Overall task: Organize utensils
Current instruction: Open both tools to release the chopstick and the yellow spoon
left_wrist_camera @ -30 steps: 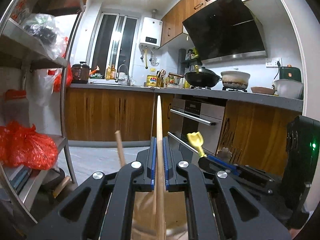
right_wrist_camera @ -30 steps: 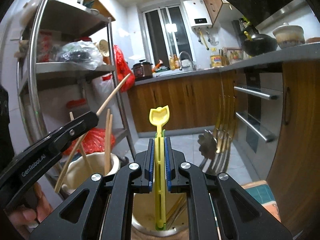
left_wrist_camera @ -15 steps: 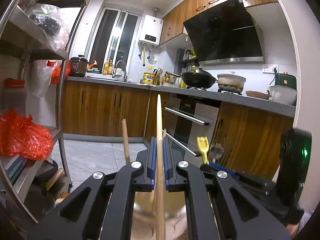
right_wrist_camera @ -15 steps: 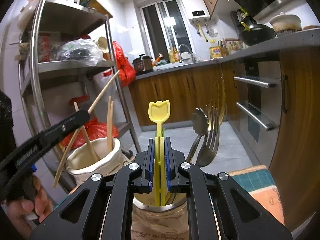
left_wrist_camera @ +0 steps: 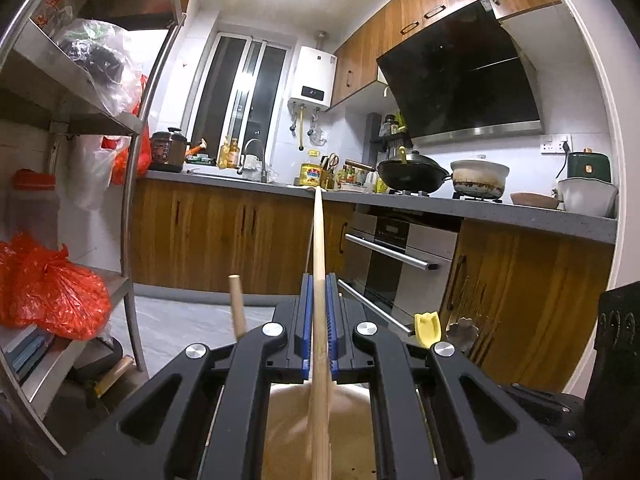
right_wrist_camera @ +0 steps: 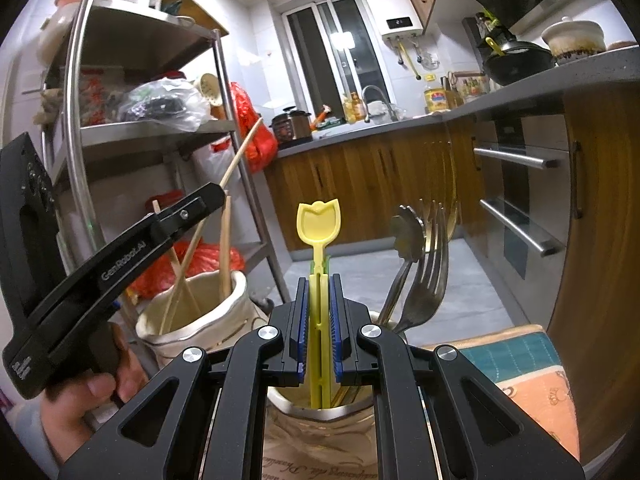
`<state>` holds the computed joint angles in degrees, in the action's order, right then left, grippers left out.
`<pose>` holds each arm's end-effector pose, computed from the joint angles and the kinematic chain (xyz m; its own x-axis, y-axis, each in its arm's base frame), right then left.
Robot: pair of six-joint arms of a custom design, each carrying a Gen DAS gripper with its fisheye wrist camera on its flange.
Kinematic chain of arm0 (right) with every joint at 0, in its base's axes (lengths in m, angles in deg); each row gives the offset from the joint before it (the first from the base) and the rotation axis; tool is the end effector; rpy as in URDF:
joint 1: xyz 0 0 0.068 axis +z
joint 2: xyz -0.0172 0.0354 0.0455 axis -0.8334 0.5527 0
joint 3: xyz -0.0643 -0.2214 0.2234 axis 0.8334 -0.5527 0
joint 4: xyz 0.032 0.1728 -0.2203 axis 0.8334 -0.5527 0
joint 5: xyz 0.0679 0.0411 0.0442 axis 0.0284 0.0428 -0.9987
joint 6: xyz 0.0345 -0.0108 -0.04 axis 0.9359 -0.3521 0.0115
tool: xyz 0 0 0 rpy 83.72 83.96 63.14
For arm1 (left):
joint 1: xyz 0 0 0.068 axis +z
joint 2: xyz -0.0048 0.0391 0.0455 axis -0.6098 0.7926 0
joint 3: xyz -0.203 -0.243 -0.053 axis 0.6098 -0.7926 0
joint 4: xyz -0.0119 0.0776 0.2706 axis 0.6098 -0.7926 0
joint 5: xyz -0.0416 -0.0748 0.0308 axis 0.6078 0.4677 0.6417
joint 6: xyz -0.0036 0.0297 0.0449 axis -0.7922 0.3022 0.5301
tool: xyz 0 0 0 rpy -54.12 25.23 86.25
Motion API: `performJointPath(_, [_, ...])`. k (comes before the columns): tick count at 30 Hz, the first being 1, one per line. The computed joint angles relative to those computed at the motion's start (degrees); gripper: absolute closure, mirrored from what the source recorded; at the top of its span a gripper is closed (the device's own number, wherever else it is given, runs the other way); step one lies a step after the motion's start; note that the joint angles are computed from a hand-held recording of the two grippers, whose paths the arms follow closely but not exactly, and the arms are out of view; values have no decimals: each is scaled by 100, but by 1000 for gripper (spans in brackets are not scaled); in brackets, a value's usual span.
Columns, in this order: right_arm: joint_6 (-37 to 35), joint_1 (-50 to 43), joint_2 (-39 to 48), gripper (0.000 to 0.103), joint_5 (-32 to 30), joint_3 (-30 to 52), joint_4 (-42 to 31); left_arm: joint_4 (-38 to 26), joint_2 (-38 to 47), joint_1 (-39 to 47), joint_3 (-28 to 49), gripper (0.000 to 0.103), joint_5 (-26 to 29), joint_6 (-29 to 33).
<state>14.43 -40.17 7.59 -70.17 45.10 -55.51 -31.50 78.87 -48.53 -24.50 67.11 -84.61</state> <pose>0.1925 0.0519 0.2593 -0.2882 0.2280 -0.9300 -0.0843 0.9614 0.2618 0.2625 -0.0638 0.2978 -0.1325 -0.0614 -0.9893 0.5157 0.8481 -0.1217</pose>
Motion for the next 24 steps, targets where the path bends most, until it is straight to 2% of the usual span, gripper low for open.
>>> performJointPath(10, [29, -69, 40, 92, -113, 84, -179, -723, -512, 475, -110, 97, 627, 277])
performJointPath(18, [82, 13, 89, 92, -62, 208, -446, -1159, -677, 450, -140, 97, 640, 627])
performJointPath(20, [73, 63, 41, 82, 28, 211, -505, -1204, -704, 454, -157, 97, 628, 642])
performJointPath(24, [84, 90, 5, 81, 94, 223, -548, -1382, -766, 503, -148, 96, 675, 684])
